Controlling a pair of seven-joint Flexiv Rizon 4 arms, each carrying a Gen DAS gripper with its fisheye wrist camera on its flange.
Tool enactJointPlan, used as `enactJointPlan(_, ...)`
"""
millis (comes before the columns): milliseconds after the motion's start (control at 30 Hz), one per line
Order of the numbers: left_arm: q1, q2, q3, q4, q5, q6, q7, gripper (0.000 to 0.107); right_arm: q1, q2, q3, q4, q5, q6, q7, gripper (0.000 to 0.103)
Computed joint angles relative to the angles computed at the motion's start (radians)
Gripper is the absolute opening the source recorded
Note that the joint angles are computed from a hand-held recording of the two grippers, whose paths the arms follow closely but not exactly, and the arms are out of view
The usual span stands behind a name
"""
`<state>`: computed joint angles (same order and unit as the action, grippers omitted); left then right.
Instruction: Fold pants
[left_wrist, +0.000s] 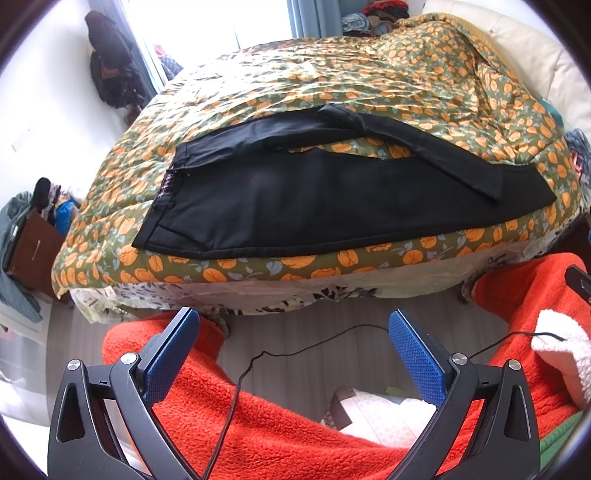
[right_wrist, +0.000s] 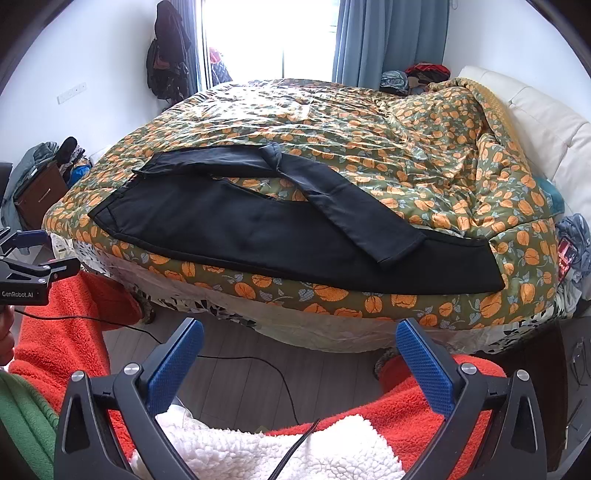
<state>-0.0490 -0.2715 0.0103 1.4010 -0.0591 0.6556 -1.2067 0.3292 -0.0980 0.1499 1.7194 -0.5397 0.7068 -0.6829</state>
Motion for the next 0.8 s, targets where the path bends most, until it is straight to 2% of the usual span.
enactJointPlan(300,0.001,0.004,-0.004,0.011,-0.011,0.011,0.011,0.102,0.016,-0.001,0.001,-0.015,-0.063,-0.067,0.02,0.103)
enactJointPlan(800,-0.004,0.005,0.007,0.006,0.025,0.039,-0.023,0.102,0.021,-0.01,0.0,-0.03,-0.061,-0.136,0.025,0.103)
